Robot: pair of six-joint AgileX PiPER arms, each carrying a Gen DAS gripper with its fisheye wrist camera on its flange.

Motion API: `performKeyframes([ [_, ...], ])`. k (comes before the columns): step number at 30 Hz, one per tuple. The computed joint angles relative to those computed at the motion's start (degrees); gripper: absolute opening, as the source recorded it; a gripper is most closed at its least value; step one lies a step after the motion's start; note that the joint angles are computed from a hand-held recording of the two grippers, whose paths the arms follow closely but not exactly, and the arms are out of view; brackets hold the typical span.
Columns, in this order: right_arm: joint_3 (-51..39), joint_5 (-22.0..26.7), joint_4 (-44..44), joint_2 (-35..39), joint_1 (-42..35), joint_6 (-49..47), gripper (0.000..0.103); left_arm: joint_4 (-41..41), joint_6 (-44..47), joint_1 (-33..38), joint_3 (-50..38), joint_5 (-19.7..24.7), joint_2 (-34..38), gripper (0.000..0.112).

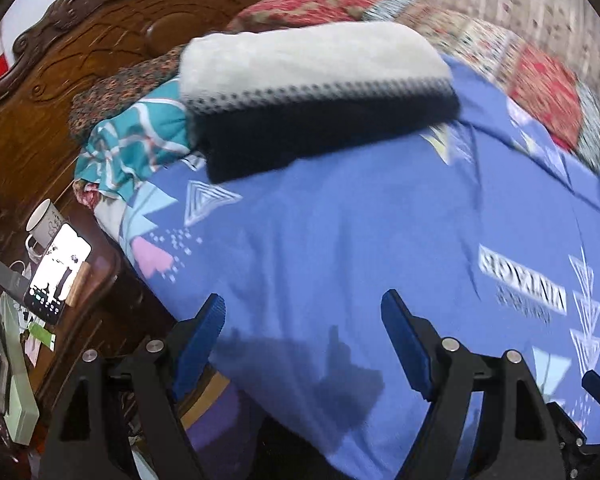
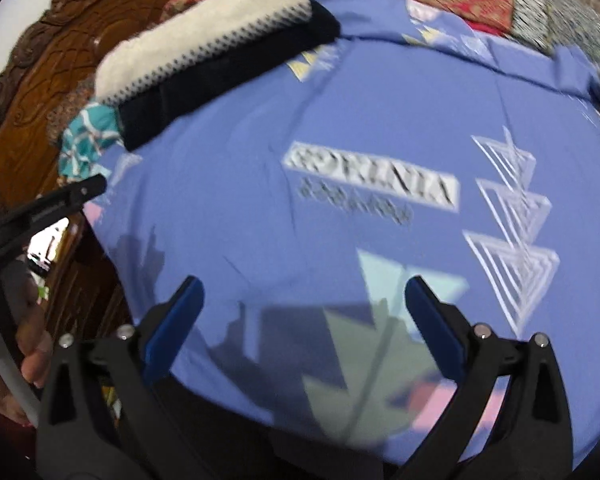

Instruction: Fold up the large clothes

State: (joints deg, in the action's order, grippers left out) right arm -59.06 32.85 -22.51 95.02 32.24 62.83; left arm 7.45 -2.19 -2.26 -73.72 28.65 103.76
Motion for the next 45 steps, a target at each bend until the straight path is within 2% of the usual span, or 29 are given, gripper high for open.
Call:
performKeyframes([
  [3, 2.4, 0.5, 3.3, -2.2, -0.7, -1.8, 0.097, 3.1, -3.1, -2.5, 3.3, -0.2, -2.4, 0.096],
  [13, 10.2, -1.8, 0.2, -9.6, -1.7, 5.2, 0.097, 6.5, -6.2, -7.1, 7.7, 0.2, -6.3, 0.097],
  [22, 11.9, -3.8, 1.3, -10.5, -2.8, 5.1, 0.097, 7.6, -6.6, -8.1, 9.8, -2.4, -8.9, 0.102],
  [25, 12.0, -3.8, -0.6, -10.8, -2.4, 6.7, 0.097, 6.2, -5.2, -7.8, 10.4, -3.2, -9.9, 0.102],
  [28, 12.3, -3.7, -2.7, -11.3, -2.0, 8.6, 0.097, 9.0, -7.5, -8.5, 11.2, -4.3, -11.0, 0.103],
  [39, 13.2, -2.4, -9.5, -13.0, -0.5, 15.8, 0.097, 1.2, 0.3, -8.6, 12.1, -4.5, -13.0, 0.103],
  [45, 13.6, -3.2, -7.7, -12.8, -1.2, 14.7, 0.097, 2.8, -1.2, -8.9, 11.2, -2.4, -11.1, 0.105],
])
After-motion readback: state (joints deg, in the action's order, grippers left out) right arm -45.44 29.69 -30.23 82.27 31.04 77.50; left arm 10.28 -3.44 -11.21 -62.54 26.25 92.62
